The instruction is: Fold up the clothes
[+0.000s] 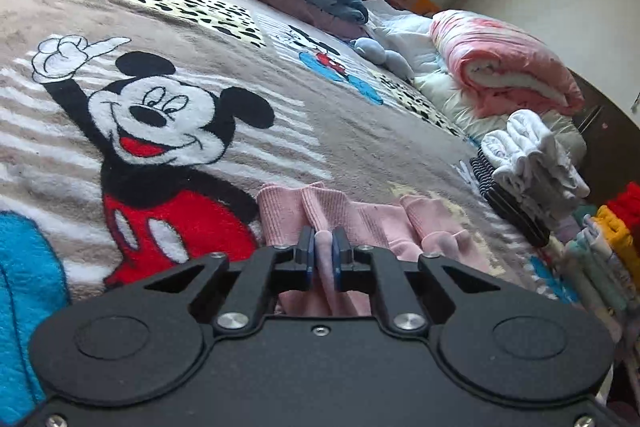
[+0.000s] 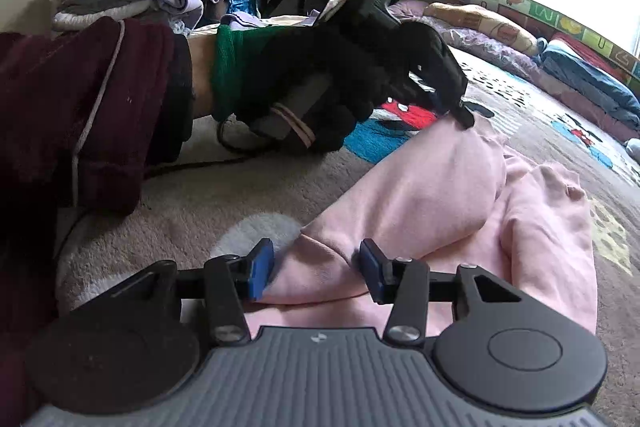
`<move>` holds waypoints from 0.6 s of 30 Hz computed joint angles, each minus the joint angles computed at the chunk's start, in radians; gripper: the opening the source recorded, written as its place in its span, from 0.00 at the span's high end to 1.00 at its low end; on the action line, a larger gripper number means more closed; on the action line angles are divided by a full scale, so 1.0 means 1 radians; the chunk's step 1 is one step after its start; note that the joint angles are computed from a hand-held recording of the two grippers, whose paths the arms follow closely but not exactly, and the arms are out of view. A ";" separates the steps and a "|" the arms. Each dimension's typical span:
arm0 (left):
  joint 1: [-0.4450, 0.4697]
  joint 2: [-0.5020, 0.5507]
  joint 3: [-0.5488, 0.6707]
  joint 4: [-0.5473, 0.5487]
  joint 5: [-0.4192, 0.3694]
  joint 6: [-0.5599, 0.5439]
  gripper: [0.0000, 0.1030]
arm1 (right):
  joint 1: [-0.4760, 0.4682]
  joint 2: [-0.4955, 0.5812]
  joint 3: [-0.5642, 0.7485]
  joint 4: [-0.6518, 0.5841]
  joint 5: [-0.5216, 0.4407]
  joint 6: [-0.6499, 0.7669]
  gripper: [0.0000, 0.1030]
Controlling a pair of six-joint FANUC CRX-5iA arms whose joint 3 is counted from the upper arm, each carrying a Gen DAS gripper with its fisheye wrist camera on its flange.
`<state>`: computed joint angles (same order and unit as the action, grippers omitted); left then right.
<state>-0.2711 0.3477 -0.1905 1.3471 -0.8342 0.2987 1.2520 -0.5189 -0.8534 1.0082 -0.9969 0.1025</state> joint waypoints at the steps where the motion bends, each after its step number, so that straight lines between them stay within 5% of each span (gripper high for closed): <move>1: 0.000 -0.001 -0.001 0.001 0.001 -0.001 0.92 | 0.001 -0.002 0.007 -0.010 -0.004 0.002 0.53; 9: -0.007 -0.064 -0.055 0.098 0.043 -0.135 0.89 | 0.044 -0.047 0.036 -0.017 -0.085 -0.042 0.50; 13: 0.003 -0.054 -0.049 0.110 -0.032 -0.195 0.89 | -0.024 -0.027 0.038 0.037 -0.062 -0.024 0.52; 16: -0.007 -0.035 -0.025 0.032 -0.015 -0.167 0.89 | -0.104 0.003 0.037 0.068 0.004 -0.002 0.53; 18: -0.028 -0.033 -0.006 -0.090 0.073 -0.105 0.88 | -0.150 0.036 0.048 0.028 0.042 0.034 0.50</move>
<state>-0.2993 0.3146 -0.1966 1.2570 -0.7614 0.1941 1.1021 -0.4834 -0.8052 1.0357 -0.9551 0.1370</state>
